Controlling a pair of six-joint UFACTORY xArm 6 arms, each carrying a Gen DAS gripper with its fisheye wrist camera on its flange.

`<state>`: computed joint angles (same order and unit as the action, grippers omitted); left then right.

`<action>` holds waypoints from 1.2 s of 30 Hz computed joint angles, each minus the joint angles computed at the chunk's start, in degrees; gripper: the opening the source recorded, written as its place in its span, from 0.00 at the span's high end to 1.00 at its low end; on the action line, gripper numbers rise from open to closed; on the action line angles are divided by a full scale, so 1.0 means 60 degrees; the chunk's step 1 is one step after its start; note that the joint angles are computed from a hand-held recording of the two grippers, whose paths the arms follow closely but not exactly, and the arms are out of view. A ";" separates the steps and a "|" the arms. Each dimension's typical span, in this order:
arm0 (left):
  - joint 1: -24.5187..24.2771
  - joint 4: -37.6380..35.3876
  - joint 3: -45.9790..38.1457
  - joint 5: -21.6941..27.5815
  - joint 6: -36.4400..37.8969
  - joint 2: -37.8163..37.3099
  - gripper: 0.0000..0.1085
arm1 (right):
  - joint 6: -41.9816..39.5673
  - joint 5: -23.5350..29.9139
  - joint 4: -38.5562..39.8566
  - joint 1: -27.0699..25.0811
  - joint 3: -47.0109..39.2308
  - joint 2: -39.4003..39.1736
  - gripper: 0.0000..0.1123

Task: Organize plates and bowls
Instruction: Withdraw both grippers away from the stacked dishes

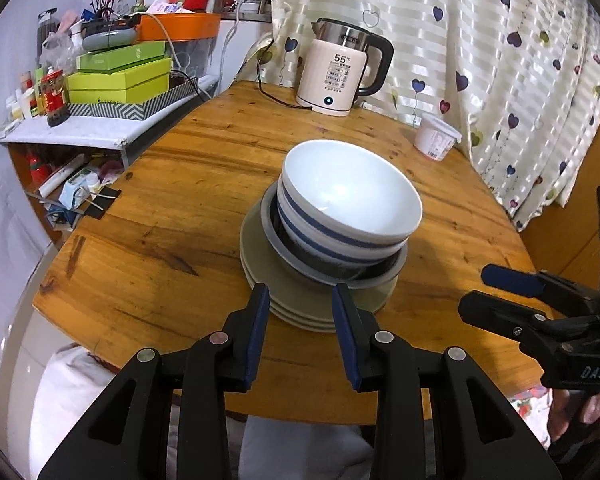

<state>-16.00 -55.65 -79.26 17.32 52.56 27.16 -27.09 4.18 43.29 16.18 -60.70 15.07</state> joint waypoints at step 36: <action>-0.0167 0.2967 0.0189 -0.0802 -0.2535 0.0356 0.69 | 0.3647 -0.0199 -0.4521 -0.0150 -0.0172 0.0668 0.32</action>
